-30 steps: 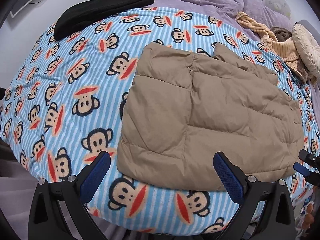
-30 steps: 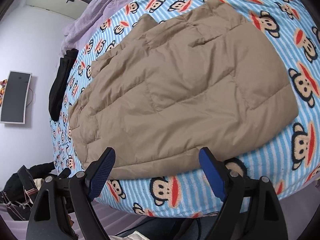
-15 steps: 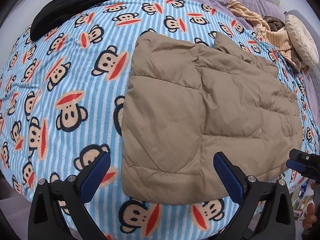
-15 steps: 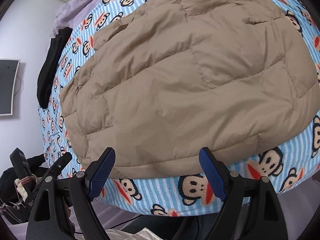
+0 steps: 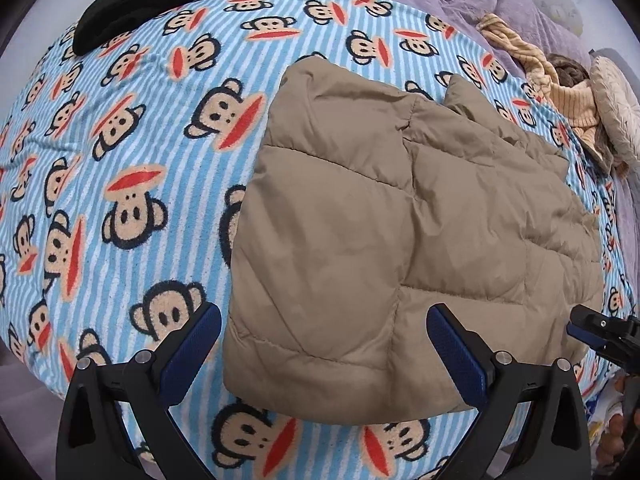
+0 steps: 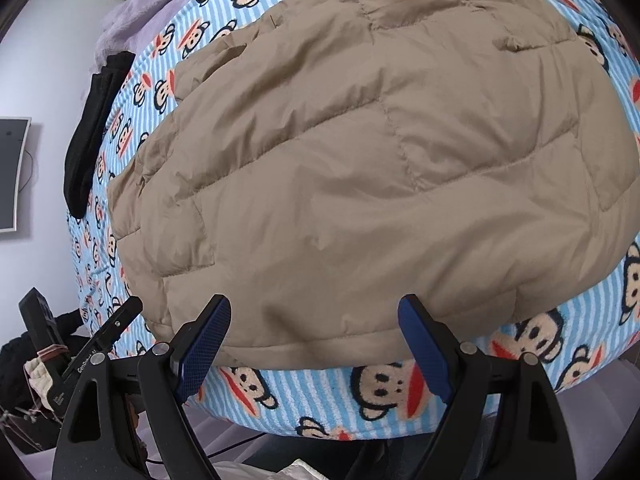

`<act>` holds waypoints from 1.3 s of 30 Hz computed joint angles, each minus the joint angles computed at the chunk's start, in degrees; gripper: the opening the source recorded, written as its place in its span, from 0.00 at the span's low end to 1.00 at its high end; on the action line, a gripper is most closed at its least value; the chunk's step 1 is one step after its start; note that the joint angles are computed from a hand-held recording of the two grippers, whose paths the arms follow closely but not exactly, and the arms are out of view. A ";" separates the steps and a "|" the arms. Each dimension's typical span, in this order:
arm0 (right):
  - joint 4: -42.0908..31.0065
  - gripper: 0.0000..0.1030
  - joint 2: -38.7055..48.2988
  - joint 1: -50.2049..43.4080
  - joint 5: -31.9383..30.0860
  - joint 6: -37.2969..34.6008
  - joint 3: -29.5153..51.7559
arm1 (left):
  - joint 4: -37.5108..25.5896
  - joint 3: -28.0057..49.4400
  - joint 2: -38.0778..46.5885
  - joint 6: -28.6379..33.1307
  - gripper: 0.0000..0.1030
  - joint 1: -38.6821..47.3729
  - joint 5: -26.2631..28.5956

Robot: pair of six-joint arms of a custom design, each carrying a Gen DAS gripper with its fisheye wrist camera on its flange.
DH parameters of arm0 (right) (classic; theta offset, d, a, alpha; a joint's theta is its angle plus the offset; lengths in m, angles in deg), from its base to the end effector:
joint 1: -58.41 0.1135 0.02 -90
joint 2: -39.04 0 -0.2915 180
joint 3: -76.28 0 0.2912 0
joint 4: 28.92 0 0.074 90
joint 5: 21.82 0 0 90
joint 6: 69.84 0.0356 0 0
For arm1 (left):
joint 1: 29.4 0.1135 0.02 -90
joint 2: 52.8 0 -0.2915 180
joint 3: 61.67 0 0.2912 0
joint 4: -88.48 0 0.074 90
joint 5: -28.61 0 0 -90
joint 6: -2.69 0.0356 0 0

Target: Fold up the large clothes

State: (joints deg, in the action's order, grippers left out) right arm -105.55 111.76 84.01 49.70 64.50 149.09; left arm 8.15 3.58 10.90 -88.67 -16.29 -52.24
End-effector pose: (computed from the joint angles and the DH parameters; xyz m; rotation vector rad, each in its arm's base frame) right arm 0.2203 0.1181 0.2875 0.4421 3.0414 0.6175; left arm 0.1992 0.0406 0.2756 -0.3454 2.9035 -0.2033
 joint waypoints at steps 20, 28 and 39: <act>9.57 0.37 22.51 -6.09 11.57 -14.92 13.86 | 20.90 5.39 23.19 -6.93 1.00 -5.82 -6.18; 8.02 0.38 27.50 -7.54 11.39 -16.60 17.49 | 19.83 5.74 22.75 -6.14 1.00 -5.81 -5.47; 3.26 0.55 15.36 -4.82 5.93 -12.81 10.83 | 15.67 4.80 18.35 -0.58 1.00 -1.21 -0.85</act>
State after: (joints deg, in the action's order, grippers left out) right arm -102.29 127.12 79.19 55.63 51.69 159.92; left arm 23.82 8.38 29.25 -89.24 -17.50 -53.09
